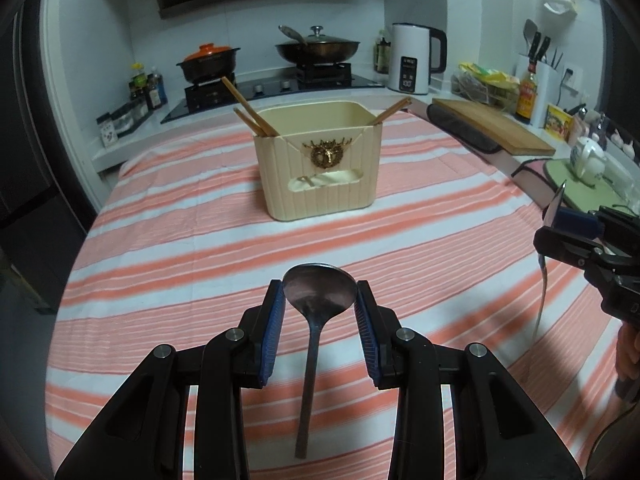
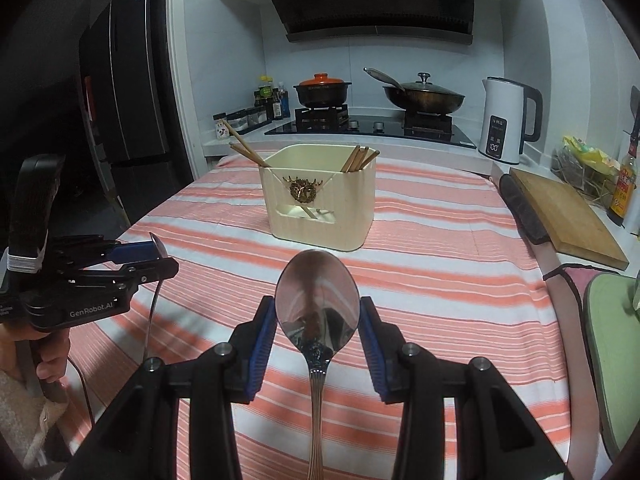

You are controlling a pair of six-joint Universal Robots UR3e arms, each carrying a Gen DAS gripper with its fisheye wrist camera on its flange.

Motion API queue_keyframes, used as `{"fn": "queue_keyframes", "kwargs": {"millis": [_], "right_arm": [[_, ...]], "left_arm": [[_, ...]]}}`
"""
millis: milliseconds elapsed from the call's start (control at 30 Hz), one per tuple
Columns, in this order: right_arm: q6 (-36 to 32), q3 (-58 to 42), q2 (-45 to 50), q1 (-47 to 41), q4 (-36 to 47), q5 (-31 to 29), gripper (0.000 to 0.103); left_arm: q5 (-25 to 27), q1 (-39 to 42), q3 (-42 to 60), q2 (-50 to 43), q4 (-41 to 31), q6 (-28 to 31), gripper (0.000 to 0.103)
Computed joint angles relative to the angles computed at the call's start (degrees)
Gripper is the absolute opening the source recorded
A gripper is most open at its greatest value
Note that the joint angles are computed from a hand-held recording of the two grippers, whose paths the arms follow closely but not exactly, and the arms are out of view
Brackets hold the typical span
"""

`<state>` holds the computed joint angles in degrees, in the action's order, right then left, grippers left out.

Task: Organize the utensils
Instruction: 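Lift both held spoons and carry them toward the cream box, then lower the spoons into the cream box and open both tools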

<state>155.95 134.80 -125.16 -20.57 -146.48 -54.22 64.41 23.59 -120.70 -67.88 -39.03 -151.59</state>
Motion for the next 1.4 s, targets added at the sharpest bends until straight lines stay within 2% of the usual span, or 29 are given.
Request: {"fn": "queue_keyframes", "kwargs": {"millis": [100,300,400,1000,1200,1400], "right_arm": [[0.0,-0.2,-0.8,-0.7,0.7,0.7,0.042],[-0.8,-0.8,-4.8,-3.4,4.9,3.7,0.042],[-0.6,-1.0,-6.2,-4.4,5.8,5.0,0.042],[4.7,-8.2,1.9,-2.1,0.4,5.2,0.041],[7.7,-17.4,10.0,0.3,-0.2,5.0,0.041],[12.7,-32.0,21.5,4.2,-0.8,3.9,0.041]], "left_arm": [[-1.1,0.7,0.4,1.1,-1.1,-0.1,0.035],[-10.3,7.5,2.4,5.3,-10.9,2.8,0.035],[-12.6,9.3,3.2,6.5,-13.7,3.5,0.035],[-15.2,9.0,9.5,3.6,-17.3,2.1,0.035],[-17.5,9.3,18.4,-1.7,-22.1,2.4,0.035],[-20.8,8.0,35.7,-12.1,-25.8,-1.7,0.035]]}}
